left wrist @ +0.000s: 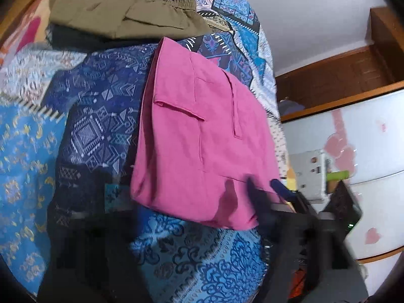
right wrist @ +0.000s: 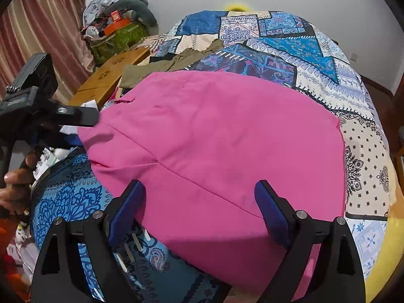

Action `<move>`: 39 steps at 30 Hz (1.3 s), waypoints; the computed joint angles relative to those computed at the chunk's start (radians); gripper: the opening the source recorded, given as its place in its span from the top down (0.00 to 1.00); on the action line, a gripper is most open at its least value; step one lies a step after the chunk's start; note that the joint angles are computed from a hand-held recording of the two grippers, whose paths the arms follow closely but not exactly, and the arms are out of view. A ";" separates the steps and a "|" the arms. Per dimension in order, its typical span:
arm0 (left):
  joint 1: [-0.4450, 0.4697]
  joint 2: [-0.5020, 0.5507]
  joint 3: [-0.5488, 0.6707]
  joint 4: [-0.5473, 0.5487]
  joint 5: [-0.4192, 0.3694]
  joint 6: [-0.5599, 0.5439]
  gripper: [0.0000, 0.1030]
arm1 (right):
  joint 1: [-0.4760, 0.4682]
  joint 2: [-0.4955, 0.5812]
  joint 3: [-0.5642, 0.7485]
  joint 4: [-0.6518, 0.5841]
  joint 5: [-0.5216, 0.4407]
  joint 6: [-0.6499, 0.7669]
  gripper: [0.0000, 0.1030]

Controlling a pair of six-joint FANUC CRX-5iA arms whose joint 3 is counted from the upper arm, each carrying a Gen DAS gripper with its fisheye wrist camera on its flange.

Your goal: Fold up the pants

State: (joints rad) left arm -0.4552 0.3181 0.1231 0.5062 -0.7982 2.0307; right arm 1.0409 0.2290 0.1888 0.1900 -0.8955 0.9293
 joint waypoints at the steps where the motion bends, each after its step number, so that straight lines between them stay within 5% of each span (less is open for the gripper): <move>1: -0.004 0.017 0.042 -0.049 -0.030 0.033 0.72 | 0.000 -0.001 -0.001 0.000 0.002 -0.001 0.13; 6: -0.047 0.025 0.163 -0.286 -0.087 0.158 0.80 | -0.002 -0.013 -0.015 -0.006 0.015 -0.013 0.14; 12: -0.170 0.010 0.352 -0.747 -0.300 0.358 0.82 | -0.011 -0.074 -0.094 0.013 0.073 -0.107 0.17; 18: -0.305 0.049 0.507 -1.071 -0.508 0.333 0.83 | -0.007 -0.114 -0.159 0.085 0.045 -0.198 0.17; 23: -0.387 0.081 0.586 -1.212 -0.497 0.291 0.83 | -0.008 -0.130 -0.187 0.081 0.070 -0.186 0.15; 28: -0.377 0.140 0.681 -1.107 -0.410 0.165 0.84 | -0.009 -0.126 -0.189 0.085 0.083 -0.183 0.15; 34: -0.263 0.214 0.727 -0.714 -0.298 0.005 0.85 | -0.011 -0.136 -0.206 0.085 0.103 -0.187 0.15; 39: -0.200 0.294 0.757 -0.450 -0.292 -0.092 0.85 | -0.012 -0.137 -0.208 0.084 0.108 -0.188 0.15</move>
State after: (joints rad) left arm -0.6547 0.6123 0.8804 0.0565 -1.0898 1.9389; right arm 1.0288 0.0921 -0.0190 0.2738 -0.7876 0.7414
